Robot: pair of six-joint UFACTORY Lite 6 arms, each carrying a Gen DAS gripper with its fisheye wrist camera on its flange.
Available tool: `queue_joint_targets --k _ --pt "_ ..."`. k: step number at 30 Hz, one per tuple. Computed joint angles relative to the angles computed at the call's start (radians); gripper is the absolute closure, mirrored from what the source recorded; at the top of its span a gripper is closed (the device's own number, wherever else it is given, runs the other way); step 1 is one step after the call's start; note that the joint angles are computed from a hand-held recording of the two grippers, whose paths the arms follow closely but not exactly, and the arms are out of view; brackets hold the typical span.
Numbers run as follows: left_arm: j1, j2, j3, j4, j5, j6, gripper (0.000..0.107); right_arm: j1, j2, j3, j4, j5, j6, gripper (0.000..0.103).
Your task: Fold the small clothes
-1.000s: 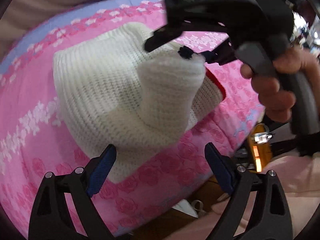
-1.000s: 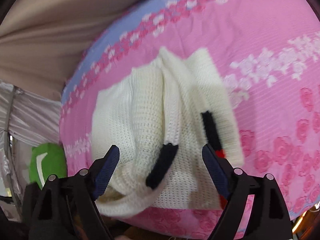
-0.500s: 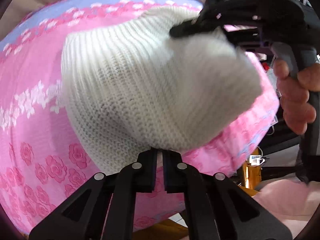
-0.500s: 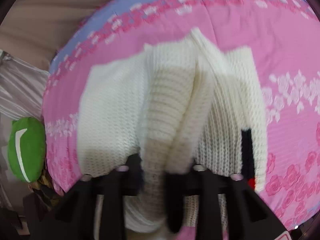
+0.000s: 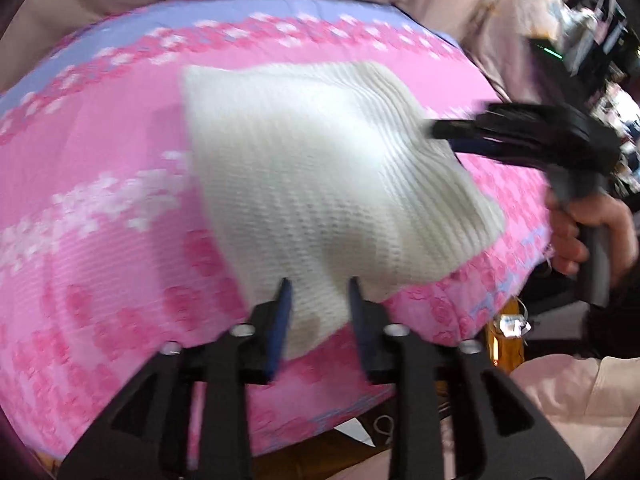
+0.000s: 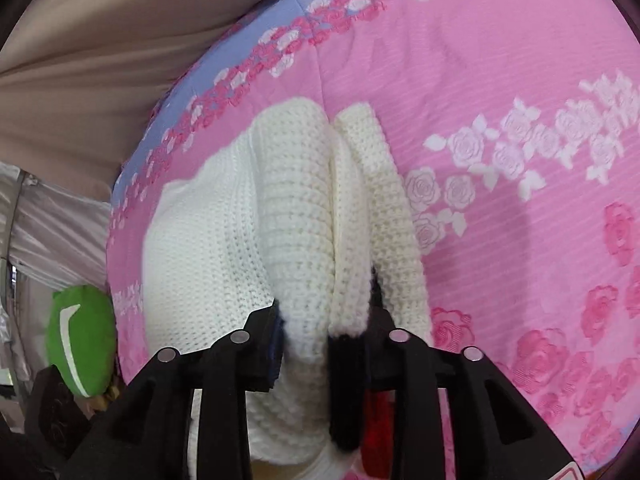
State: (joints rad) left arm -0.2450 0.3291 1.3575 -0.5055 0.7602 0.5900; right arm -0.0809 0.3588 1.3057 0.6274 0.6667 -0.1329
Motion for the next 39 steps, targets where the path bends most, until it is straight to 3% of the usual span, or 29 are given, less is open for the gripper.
queue_joint_targets --k 3,6,9,13,15,17,18,20,23,27,30,34,35,37,39 --pt "0.044 -0.047 -0.026 0.047 -0.023 -0.041 0.057 -0.011 -0.160 -0.060 -0.119 0.034 0.087 0.055" --pt "0.068 -0.019 -0.009 0.083 -0.045 -0.078 0.056 -0.047 -0.274 -0.137 -0.065 0.070 0.027 0.045" --pt "0.067 0.034 0.035 0.115 -0.021 -0.125 0.056 -0.031 -0.384 -0.219 -0.018 0.123 0.018 0.044" --pt "0.044 0.079 0.075 0.105 0.000 -0.130 0.049 0.077 -0.400 -0.291 0.031 0.095 0.023 0.035" --pt "0.019 0.100 0.097 0.122 0.002 -0.149 0.049 0.147 -0.351 -0.295 -0.021 0.050 0.054 0.036" --pt "-0.010 0.111 0.106 0.167 -0.013 -0.191 0.049 0.195 -0.301 -0.280 -0.108 0.001 0.111 0.079" --pt "-0.021 0.119 0.107 0.185 -0.020 -0.208 0.049 0.189 -0.294 -0.270 -0.109 0.007 0.109 0.094" --pt "-0.043 0.149 0.114 0.232 -0.027 -0.259 0.048 0.135 -0.388 -0.305 -0.033 -0.006 0.068 0.094" --pt "-0.074 0.192 0.112 0.291 -0.050 -0.304 0.047 0.048 -0.468 -0.339 -0.054 0.027 0.028 0.094" --pt "-0.079 0.200 0.122 0.307 -0.046 -0.318 0.047 0.013 -0.283 -0.437 -0.026 -0.033 -0.102 0.094" --pt "-0.053 0.151 0.108 0.231 -0.026 -0.250 0.048 0.005 -0.283 -0.408 -0.011 -0.003 -0.099 0.090" --pt "0.020 0.112 0.156 0.058 0.021 -0.135 0.037 0.015 -0.359 -0.304 -0.157 0.059 0.052 0.062" --pt "0.035 0.130 0.185 0.022 0.028 -0.125 0.033 0.023 -0.364 -0.261 -0.207 0.057 0.090 0.053" --pt "0.051 0.207 0.287 -0.020 0.050 -0.142 0.031 0.026 -0.335 -0.180 -0.250 0.051 0.116 0.045" --pt "0.042 0.346 0.455 -0.004 0.073 -0.221 0.031 0.008 -0.224 -0.060 -0.221 0.044 0.074 0.042"
